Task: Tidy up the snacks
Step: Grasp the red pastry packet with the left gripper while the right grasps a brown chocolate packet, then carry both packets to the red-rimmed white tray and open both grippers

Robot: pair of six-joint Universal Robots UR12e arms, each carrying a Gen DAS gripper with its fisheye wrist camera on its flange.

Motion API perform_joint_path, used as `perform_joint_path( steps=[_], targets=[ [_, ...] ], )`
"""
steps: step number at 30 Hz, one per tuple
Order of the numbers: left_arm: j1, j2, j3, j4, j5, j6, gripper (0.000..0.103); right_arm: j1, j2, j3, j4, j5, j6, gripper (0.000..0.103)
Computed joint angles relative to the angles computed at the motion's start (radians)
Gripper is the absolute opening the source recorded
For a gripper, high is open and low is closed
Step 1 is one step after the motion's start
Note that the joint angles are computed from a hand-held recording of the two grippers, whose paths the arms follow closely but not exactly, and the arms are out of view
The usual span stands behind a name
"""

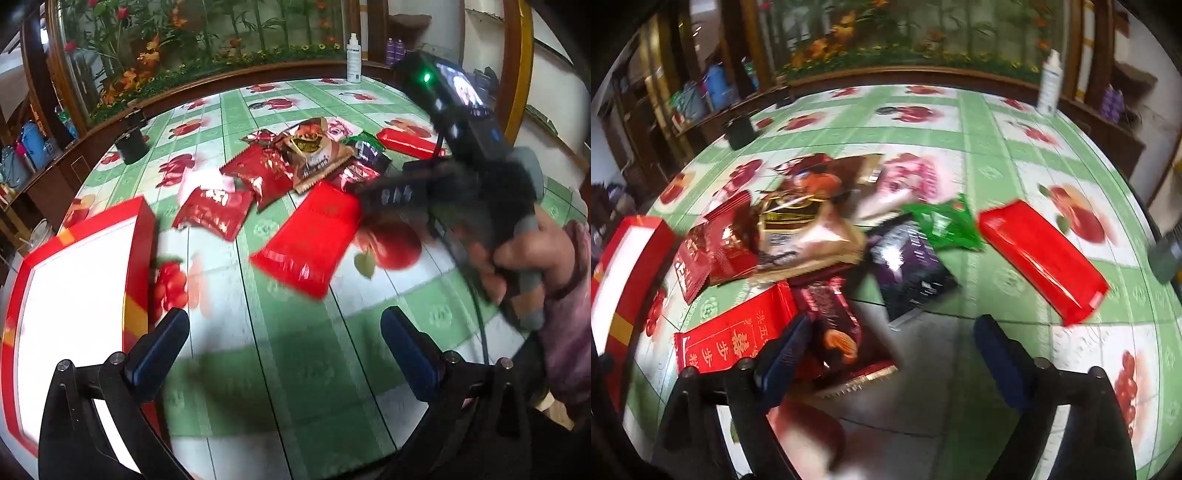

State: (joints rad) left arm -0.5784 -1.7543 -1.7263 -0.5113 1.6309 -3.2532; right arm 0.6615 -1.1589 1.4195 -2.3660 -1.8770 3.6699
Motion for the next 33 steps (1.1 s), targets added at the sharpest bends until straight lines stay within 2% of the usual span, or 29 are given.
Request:
perform_joint_path(
  steps=[1, 2, 4, 5, 7, 11, 14, 17, 18, 21, 24, 25, 26, 29, 33],
  targets=[
    [-0.003, -0.007, 0.008, 0.001, 0.008, 0.000, 0.103, 0.009, 0.010, -0.008, -0.007, -0.035, -0.027, 0.084],
    [-0.003, -0.014, 0.021, -0.012, 0.008, 0.005, 0.103, 0.016, 0.012, -0.007, -0.032, -0.045, -0.048, 0.073],
    [-0.005, -0.031, 0.052, -0.049, 0.013, 0.013, 0.103, 0.017, 0.005, 0.007, -0.082, -0.025, -0.079, 0.033],
    [-0.007, -0.041, 0.072, -0.081, 0.022, 0.015, 0.103, 0.014, 0.001, 0.017, -0.097, -0.019, -0.089, 0.033],
    [-0.006, -0.053, 0.088, -0.089, -0.001, 0.021, 0.103, 0.000, -0.016, 0.046, -0.137, 0.024, -0.070, 0.034],
    [-0.012, -0.081, 0.124, -0.117, -0.013, 0.049, 0.103, -0.038, -0.057, 0.110, -0.211, 0.128, 0.034, 0.033],
    [-0.014, -0.107, 0.164, -0.184, -0.023, 0.062, 0.103, -0.062, -0.080, 0.146, -0.252, 0.193, 0.089, 0.033],
    [-0.012, -0.134, 0.200, -0.250, -0.042, 0.062, 0.103, -0.073, -0.087, 0.157, -0.261, 0.223, 0.119, 0.033],
    [-0.003, -0.132, 0.193, -0.239, -0.087, 0.039, 0.103, -0.075, -0.088, 0.160, -0.265, 0.226, 0.122, 0.033],
    [0.000, -0.128, 0.190, -0.233, -0.072, 0.029, 0.100, -0.074, -0.087, 0.158, -0.264, 0.225, 0.125, 0.033],
    [-0.002, -0.107, 0.155, -0.169, -0.068, 0.038, 0.073, -0.073, -0.086, 0.160, -0.268, 0.216, 0.117, 0.033],
    [-0.006, -0.109, 0.151, -0.147, -0.060, 0.046, 0.055, -0.074, -0.086, 0.159, -0.266, 0.213, 0.113, 0.033],
    [-0.008, -0.106, 0.146, -0.135, -0.066, 0.053, 0.050, -0.073, -0.085, 0.158, -0.264, 0.209, 0.112, 0.033],
    [-0.021, -0.115, 0.155, -0.131, -0.031, 0.064, 0.049, -0.070, -0.083, 0.156, -0.260, 0.212, 0.103, 0.033],
    [-0.016, -0.100, 0.133, -0.104, -0.061, 0.026, 0.048, -0.066, -0.080, 0.153, -0.266, 0.235, 0.080, 0.033]
  ],
)
